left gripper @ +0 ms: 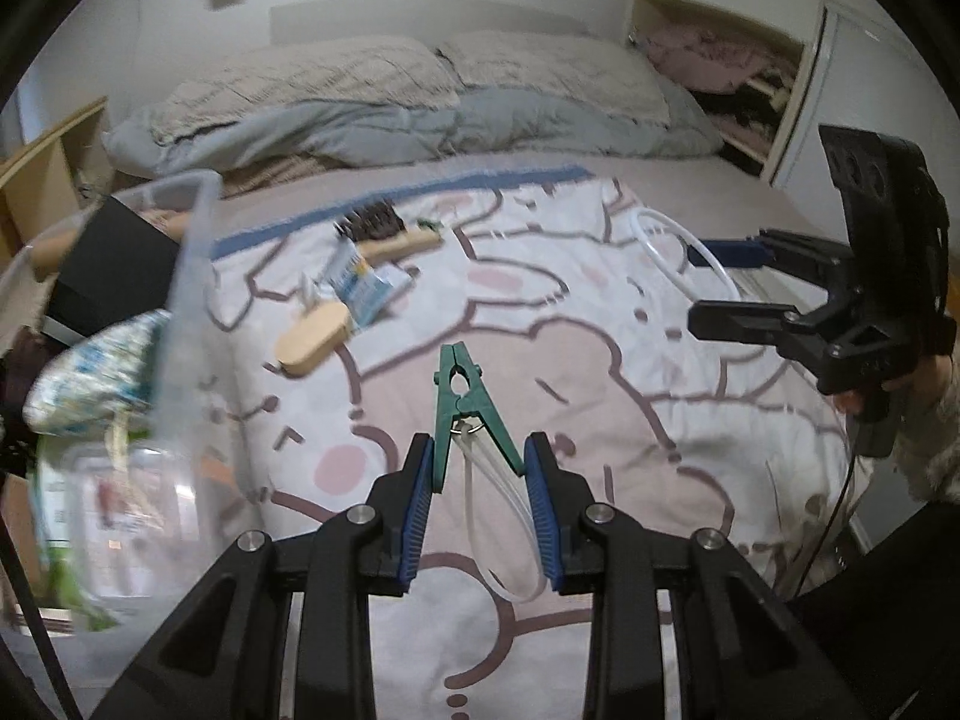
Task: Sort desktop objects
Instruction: 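Carry the clothespin in the left tool while the right tool carries the ring to the bin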
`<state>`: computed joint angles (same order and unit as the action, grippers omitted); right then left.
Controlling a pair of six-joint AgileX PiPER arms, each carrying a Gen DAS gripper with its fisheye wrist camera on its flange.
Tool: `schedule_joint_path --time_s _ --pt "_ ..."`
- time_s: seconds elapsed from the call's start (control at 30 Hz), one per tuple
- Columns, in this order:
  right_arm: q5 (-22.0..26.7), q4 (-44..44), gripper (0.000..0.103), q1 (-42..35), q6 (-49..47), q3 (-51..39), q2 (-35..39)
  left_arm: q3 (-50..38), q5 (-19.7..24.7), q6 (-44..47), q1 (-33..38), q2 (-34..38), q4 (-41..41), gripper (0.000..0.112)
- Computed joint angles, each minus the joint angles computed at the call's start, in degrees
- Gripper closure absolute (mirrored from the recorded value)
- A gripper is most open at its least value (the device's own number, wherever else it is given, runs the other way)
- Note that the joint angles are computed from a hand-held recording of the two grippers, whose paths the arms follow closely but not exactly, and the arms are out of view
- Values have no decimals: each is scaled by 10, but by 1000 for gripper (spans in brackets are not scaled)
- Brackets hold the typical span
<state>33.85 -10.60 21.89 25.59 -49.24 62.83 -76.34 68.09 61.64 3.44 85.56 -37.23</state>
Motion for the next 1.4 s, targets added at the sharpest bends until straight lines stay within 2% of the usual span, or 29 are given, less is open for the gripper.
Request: schedule_joint_path --time_s 0.17,0.3,0.63,0.9,1.07,1.17,1.23,1.27,1.3,1.4 --pt "-1 47 20 -4 -16 -42 2 -58 12 -19 37 9 -15 82" --pt "0 16 20 22 21 -77 12 -103 7 -35 68 25 -23 82" --pt "-7 -3 20 61 44 -143 55 -244 10 -95 169 108 -32 81" --pt "-17 -8 20 86 54 -191 98 -320 -12 -146 207 172 32 81" --pt "-29 -12 20 95 58 -224 134 -325 -36 -160 209 193 91 81" --pt "-35 5 20 100 43 -255 167 -293 -77 -150 203 182 116 81" --pt "-34 8 20 106 38 -276 186 -278 -99 -145 203 175 121 65" --pt "-33 11 20 109 34 -288 197 -267 -112 -142 207 170 114 42" --pt "-32 20 20 112 24 -306 213 -272 -115 -142 209 174 110 35" --pt "-22 25 20 124 10 -350 250 -278 -124 -136 217 176 97 33"
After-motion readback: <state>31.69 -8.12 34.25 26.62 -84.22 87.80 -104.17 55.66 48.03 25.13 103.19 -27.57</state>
